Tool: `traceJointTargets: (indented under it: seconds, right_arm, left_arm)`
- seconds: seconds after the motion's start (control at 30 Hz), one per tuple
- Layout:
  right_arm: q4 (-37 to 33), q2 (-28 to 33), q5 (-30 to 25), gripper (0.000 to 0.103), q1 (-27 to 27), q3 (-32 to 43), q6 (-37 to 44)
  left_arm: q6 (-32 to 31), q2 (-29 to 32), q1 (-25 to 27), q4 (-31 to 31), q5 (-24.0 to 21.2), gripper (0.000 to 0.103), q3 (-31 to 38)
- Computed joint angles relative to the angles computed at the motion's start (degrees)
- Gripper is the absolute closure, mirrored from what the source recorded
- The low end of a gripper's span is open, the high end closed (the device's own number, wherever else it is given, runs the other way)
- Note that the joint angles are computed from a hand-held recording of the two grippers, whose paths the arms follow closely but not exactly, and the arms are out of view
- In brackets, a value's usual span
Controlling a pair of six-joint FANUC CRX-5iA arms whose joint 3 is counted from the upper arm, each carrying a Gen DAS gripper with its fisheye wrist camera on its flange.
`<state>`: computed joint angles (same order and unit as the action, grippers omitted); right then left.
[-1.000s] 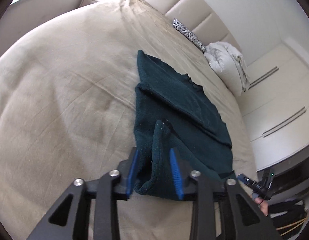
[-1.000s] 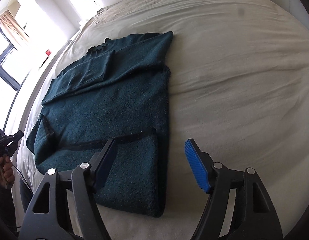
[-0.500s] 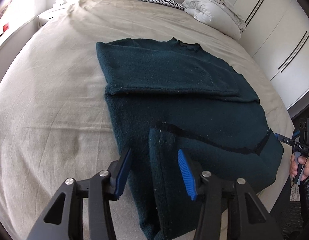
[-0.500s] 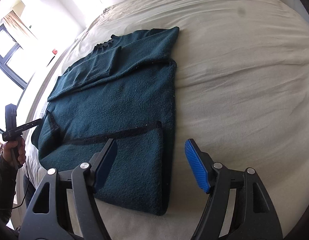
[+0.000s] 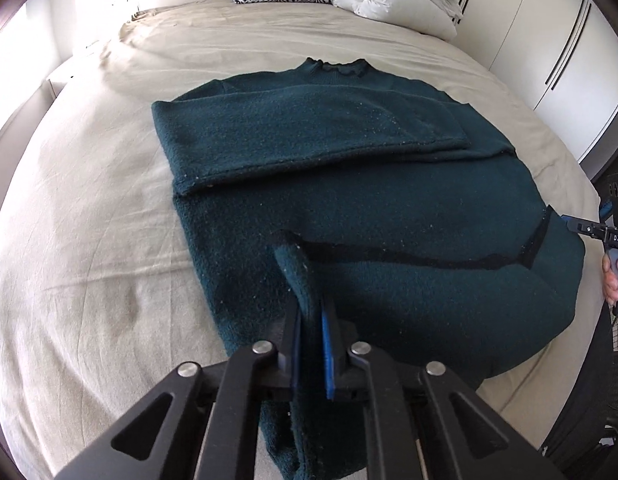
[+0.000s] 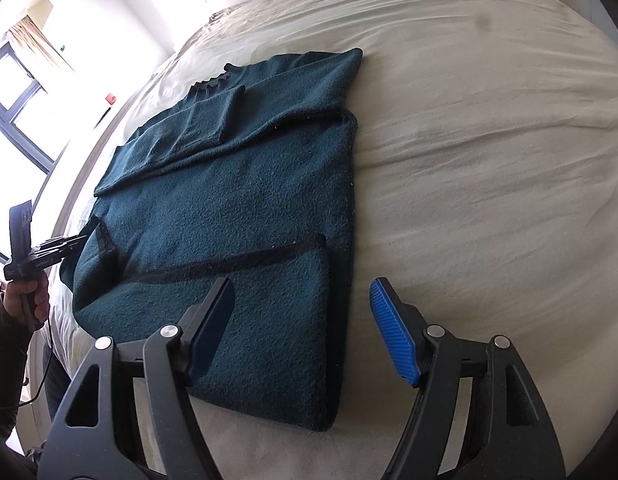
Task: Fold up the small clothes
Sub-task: 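Grasp the folded edge of the sweater with both tools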
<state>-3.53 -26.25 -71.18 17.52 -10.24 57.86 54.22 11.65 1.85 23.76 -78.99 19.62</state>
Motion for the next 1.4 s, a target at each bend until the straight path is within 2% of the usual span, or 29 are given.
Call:
traceJointTargets:
  seconds: [0.1, 0.2, 0.33, 0.4, 0.5, 0.57, 0.7, 0.77, 0.87, 0.97, 1.2, 1.3, 1.4]
  right_arm:
    - [-0.2, 0.3, -0.8, 0.043, 0.1, 0.3, 0.9]
    - [-0.1, 0.5, -1.4, 0.055, 0.5, 0.4, 1.6]
    - [-0.5, 0.9, -1.4, 0.057, 0.6, 0.6, 2.2]
    - [-0.5, 1.5, -1.8, 0.063, 0.6, 1.2, 2.9]
    - [0.2, 2.1, -1.7, 0.065, 1.2, 1.7, 3.3]
    - [1.4, 2.5, -1.7, 0.070, 2.0, 1.9, 3.3]
    - [4.0, 2.7, -1.8, 0.074, 4.0, 1.9, 2.2]
    - [4.8, 2.8, -2.3, 0.085, 5.3, 2.0, 2.8]
    - [6.7, 3.5, -3.6, 0.093, 7.3, 2.1, 3.3]
    - [7.5, 3.6, -3.5, 0.097, 6.9, 1.9, 1.6]
    - [18.0, -0.2, 1.1, 0.098, 11.0, -0.4, -3.7]
    - [23.2, 0.0, 2.9, 0.098, 12.0, -0.4, -5.1]
    - [25.5, 1.6, 5.1, 0.098, 10.7, 0.9, -5.3]
  left_arm:
    - [0.2, -2.0, 0.8, 1.2, 1.9, 0.096, -2.4]
    - [0.6, -4.0, 1.8, 2.8, 3.8, 0.097, -5.2]
    - [-0.2, -6.4, 2.8, 4.3, 4.5, 0.097, -8.6]
    - [-0.4, -7.5, 3.0, 4.3, 5.1, 0.097, -9.9]
    - [-0.9, -8.8, 3.9, 5.7, 5.8, 0.097, -11.8]
    - [-1.3, -9.5, 4.4, 6.7, 6.2, 0.097, -12.9]
    - [-1.7, -10.6, 4.8, 7.6, 7.0, 0.097, -14.3]
    - [-1.8, -10.9, 4.9, 8.0, 7.3, 0.097, -14.7]
    - [-1.6, -11.1, 4.8, 8.2, 7.6, 0.097, -15.0]
    - [-1.8, -11.9, 5.1, 8.9, 8.3, 0.097, -15.7]
    - [-1.3, -13.6, 7.0, 13.4, 10.7, 0.097, -16.7]
    - [-0.6, -13.3, 7.5, 15.6, 12.2, 0.097, -15.9]
    - [0.7, -12.1, 7.4, 16.8, 13.9, 0.097, -14.3]
